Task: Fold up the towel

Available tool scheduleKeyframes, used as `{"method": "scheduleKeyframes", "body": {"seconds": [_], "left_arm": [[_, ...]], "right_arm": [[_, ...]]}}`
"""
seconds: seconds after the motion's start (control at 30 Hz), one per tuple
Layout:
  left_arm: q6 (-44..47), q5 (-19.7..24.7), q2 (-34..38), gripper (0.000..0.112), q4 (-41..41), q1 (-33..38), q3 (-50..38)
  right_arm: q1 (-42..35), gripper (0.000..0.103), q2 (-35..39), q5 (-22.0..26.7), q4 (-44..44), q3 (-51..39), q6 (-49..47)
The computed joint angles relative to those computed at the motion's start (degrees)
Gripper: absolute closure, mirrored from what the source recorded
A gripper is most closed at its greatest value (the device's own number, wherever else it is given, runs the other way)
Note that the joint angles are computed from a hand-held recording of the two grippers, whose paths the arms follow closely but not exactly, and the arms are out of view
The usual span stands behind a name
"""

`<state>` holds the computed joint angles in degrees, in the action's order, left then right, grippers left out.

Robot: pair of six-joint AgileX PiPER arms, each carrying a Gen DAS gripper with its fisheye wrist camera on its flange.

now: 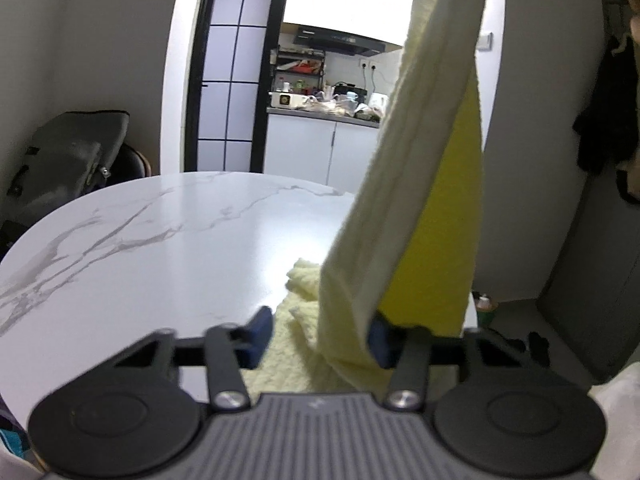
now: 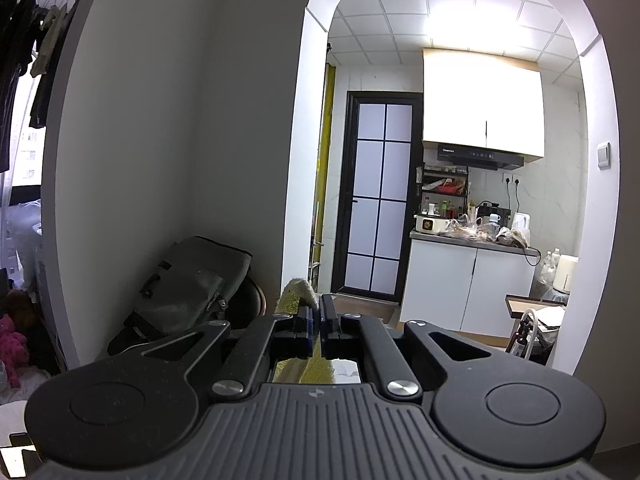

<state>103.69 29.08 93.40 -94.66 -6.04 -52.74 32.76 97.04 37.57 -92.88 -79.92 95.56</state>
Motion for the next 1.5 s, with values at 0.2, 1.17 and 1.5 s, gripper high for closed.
{"method": "scheduleKeyframes", "body": {"seconds": [0.2, 1.17, 1.5], "left_arm": [[-3.0, 1.8, 0.7, 0.1, 3.9, 0.9, -0.8], [-19.8, 12.3, 3.8, 0.11, 14.4, 15.2, -35.7], [-28.0, 16.8, 11.7, 0.11, 21.5, 15.8, -54.5]], "right_arm": [[-0.2, 0.099, -0.9, -0.7, -0.9, 1.7, 1.1], [-2.2, 0.099, 3.8, -4.2, -3.3, -9.3, -1.4], [-2.6, 0.099, 9.4, -3.7, 2.6, -21.1, -11.5]]}}
